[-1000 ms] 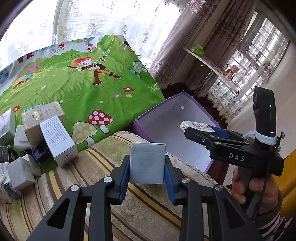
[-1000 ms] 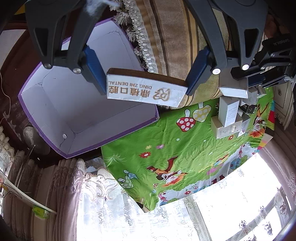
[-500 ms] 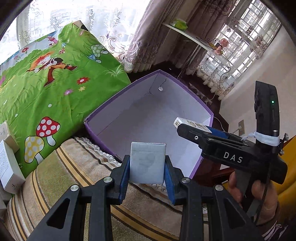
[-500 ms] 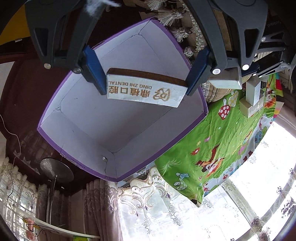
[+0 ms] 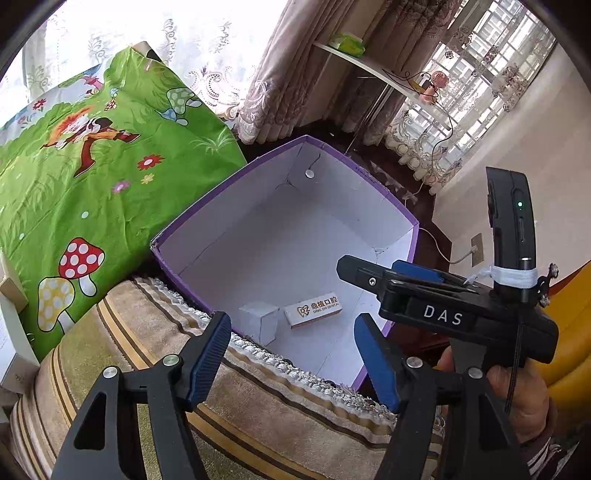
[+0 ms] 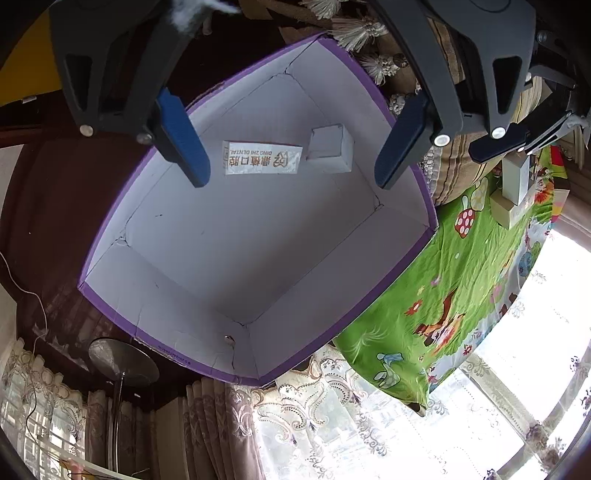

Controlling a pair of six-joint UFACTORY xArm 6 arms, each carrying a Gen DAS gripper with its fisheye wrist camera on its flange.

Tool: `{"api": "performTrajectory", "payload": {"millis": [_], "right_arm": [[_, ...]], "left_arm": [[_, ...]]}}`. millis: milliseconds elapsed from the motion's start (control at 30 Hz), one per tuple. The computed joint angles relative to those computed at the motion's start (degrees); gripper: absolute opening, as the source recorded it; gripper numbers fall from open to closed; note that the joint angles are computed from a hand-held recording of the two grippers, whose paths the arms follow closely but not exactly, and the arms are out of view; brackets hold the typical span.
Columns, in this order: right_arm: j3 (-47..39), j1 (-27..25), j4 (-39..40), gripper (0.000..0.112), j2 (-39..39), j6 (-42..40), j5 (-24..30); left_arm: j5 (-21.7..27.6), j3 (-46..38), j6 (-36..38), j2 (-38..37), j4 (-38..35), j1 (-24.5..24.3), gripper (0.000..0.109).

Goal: Organize rigid objects
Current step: 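Carry both boxes to the purple box and open both tools to drop them, then move both tools back over the boxes on the bed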

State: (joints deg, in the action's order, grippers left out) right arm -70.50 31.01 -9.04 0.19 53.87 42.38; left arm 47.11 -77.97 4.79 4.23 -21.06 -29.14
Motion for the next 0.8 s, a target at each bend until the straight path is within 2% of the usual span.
{"api": "performTrajectory", "payload": {"millis": [167,400,600,667,733,800], "right_arm": [[-0.3,0.2,-1.4,0.094,-0.3,0.9,-0.3],[-4.2,2.0,-8.1,0.094,0.7,1.7,3.3],[-7.1,4.9,-17.0,0.096,1.5,1.2,2.8],[-8.9,6.0,-18.9,0.097,2.5,-0.5,3.0],[-10.8,7.0,-19.4,0.098,3.6,-2.8,3.2],[-11.9,7.3,-16.5,0.1,4.5,-6.7,1.3]], "left_arm": [[-0.8,1.5,-0.2,-1.5,-1.0,0.6,0.07],[-4.9,5.7,-1.4,-5.6,-1.8,2.0,0.07],[-14.9,13.7,0.8,-13.2,-3.4,3.8,0.07],[-16.7,16.0,1.4,-15.8,-2.9,4.9,0.07],[-17.9,18.5,0.8,-18.5,-1.4,6.5,0.07],[-18.5,21.1,0.4,-21.4,0.3,8.4,0.07]]}}
